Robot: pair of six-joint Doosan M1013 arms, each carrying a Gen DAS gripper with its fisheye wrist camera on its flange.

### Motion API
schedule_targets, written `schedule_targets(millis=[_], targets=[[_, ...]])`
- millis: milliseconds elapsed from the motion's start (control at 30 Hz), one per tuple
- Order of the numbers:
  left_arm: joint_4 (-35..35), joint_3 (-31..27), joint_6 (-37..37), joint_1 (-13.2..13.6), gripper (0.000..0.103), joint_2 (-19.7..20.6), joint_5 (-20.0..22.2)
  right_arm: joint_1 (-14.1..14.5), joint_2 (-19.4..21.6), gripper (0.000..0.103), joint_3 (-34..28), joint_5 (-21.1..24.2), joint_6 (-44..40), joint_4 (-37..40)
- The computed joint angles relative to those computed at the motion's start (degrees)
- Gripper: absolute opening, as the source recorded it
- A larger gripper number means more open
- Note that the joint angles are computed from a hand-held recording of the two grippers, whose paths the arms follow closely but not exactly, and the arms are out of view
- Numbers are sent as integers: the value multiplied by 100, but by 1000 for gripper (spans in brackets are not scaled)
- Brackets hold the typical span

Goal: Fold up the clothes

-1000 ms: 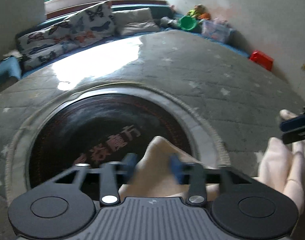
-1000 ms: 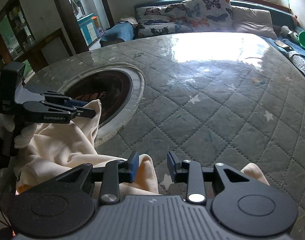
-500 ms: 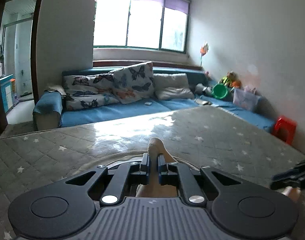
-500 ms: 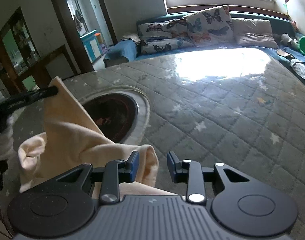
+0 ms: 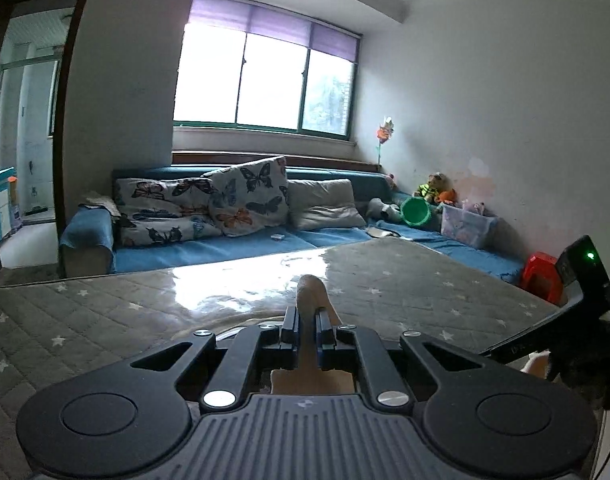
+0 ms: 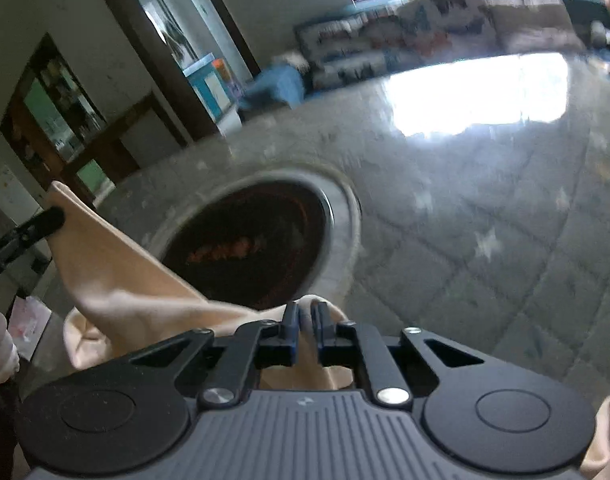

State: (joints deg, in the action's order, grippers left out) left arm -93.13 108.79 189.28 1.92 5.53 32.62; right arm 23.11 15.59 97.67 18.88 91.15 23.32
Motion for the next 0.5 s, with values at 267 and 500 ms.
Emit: schedule_targets(millis=[267, 500], targets=[[-183, 215, -159, 391, 9, -132, 149, 68, -518, 6, 506, -238, -871, -57], [1387, 215, -1411, 419, 9, -94, -297, 5, -313, 12, 224, 286, -112, -768]])
